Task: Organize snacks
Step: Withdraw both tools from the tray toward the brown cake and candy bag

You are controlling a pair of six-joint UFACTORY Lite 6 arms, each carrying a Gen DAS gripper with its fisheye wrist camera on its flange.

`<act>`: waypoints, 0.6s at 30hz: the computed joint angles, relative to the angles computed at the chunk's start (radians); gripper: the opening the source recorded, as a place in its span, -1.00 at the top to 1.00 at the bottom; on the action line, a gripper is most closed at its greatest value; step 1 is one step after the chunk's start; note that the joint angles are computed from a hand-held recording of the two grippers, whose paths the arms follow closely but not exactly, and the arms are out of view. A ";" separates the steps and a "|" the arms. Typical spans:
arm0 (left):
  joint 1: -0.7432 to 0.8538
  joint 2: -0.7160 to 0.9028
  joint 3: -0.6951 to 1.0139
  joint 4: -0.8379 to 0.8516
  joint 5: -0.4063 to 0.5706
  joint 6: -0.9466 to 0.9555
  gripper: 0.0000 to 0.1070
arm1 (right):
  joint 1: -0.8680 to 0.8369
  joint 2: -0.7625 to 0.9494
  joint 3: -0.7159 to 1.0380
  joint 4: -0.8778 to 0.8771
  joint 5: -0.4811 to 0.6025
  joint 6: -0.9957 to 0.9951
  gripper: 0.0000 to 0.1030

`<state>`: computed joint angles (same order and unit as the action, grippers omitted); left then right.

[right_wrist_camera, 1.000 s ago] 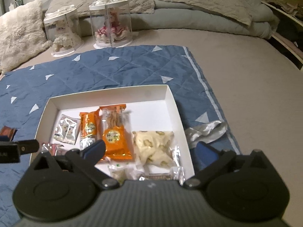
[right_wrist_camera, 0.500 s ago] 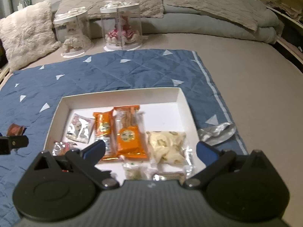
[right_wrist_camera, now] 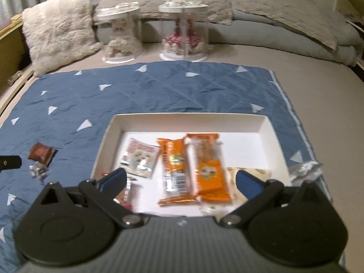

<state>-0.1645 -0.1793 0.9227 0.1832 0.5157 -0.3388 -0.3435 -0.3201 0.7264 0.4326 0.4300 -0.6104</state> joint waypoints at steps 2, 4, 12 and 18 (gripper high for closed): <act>0.060 -0.014 -0.012 -0.034 -0.003 0.060 -0.93 | 0.057 -0.003 -0.002 -0.042 -0.011 0.064 -0.99; 0.122 -0.023 -0.021 -0.074 -0.006 0.128 -0.93 | 0.117 -0.003 0.001 -0.081 -0.016 0.132 -0.99; 0.308 -0.029 -0.043 -0.226 -0.020 0.358 -0.93 | 0.365 0.060 0.055 -0.232 -0.059 0.439 -0.99; 0.381 0.018 -0.046 -0.518 -0.059 0.677 -0.93 | 0.481 0.185 0.138 -0.254 -0.112 0.550 -0.99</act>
<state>0.2168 -0.1609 0.8768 -0.3347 0.4565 0.3387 0.1374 -0.1350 0.8646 0.1781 0.3182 -0.0603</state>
